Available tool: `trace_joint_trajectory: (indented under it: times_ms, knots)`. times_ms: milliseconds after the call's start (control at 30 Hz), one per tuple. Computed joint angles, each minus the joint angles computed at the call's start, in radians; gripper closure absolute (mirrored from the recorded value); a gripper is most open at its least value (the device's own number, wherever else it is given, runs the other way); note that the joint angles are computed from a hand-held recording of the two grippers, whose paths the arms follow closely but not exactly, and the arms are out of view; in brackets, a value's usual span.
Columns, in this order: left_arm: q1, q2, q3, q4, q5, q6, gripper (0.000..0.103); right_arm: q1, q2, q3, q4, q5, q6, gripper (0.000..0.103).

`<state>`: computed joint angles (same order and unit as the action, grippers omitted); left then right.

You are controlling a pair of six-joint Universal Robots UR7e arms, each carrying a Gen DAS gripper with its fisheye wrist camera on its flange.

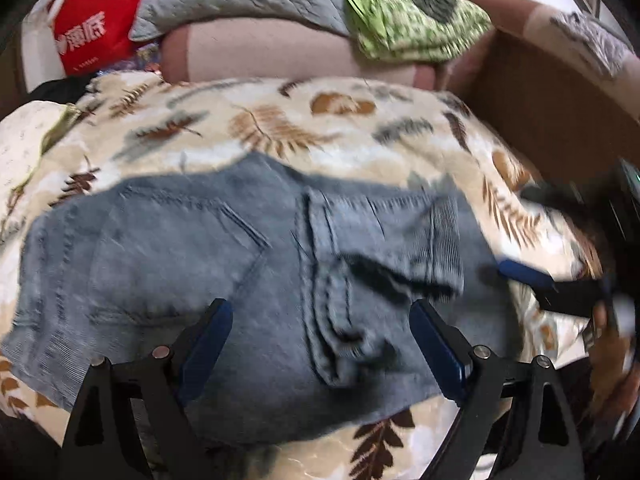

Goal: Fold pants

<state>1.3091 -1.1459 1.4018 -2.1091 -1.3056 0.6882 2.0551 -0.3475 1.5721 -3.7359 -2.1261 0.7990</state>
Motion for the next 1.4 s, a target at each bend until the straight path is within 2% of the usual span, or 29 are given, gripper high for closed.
trace_joint_trajectory:
  times_ms: [67,167,233,300,400,533,667,733,800,933,967,1000,1067,1100,1167,1267,1333,1400]
  knots:
    - [0.002,-0.001,0.019,0.011,0.027,0.023,0.012,-0.048,-0.007,-0.014,0.036,0.112,0.041,0.022]
    - [0.008,-0.001,0.034,0.015,0.044,0.036,0.013,-0.078,-0.011,-0.101,0.197,0.112,0.022,0.022]
    - [0.013,-0.003,0.041,0.007,0.043,0.047,0.012,-0.094,0.005,-0.176,0.242,0.135,-0.005,0.021]
    - [0.016,-0.004,0.046,0.003,0.039,0.055,0.012,-0.117,0.029,-0.282,0.326,0.2,-0.079,0.021]
    - [0.018,-0.01,0.05,0.004,0.035,0.07,0.012,-0.151,0.053,-0.35,0.425,0.257,-0.066,0.021]
    - [0.024,-0.008,0.023,0.048,0.014,0.057,0.013,-0.152,0.047,-0.266,0.308,0.285,-0.039,0.022]
    - [0.039,-0.001,-0.051,0.114,-0.064,-0.007,0.013,-0.107,0.001,-0.115,0.147,0.239,-0.046,0.021]
    - [0.047,0.008,-0.094,0.111,-0.104,-0.054,0.013,-0.072,-0.011,-0.043,0.046,0.193,-0.039,0.021]
    - [0.045,0.025,-0.131,0.108,-0.108,-0.098,0.013,-0.042,-0.007,0.013,-0.047,0.177,-0.026,0.021]
    - [0.019,0.05,-0.14,0.072,-0.077,-0.099,0.013,-0.039,0.022,0.062,-0.098,0.199,0.032,0.021]
    - [0.008,0.056,-0.128,0.077,-0.038,-0.073,0.013,-0.046,0.034,0.074,-0.086,0.185,0.088,0.022]
    - [-0.003,0.058,-0.102,0.064,0.022,-0.051,0.013,-0.052,0.048,0.078,-0.116,0.195,0.106,0.024]
    - [-0.014,0.061,-0.041,0.042,0.155,0.001,0.013,-0.05,0.063,0.087,-0.185,0.197,0.109,0.024]
    - [-0.015,0.047,0.003,-0.007,0.186,0.042,0.013,-0.045,0.063,0.096,-0.197,0.189,0.111,0.024]
    - [-0.015,0.013,0.069,-0.097,0.173,0.109,0.013,-0.045,0.057,0.11,-0.198,0.188,0.109,0.024]
    - [-0.017,0.013,0.021,-0.013,0.134,0.046,0.013,-0.035,0.032,0.123,-0.16,0.167,0.107,0.024]
    - [-0.021,0.0,0.028,-0.052,0.086,0.066,0.013,-0.029,0.006,0.131,-0.153,0.173,0.067,0.024]
    - [-0.031,-0.005,0.044,-0.086,0.07,0.103,0.013,-0.026,-0.031,0.14,-0.153,0.168,0.019,0.024]
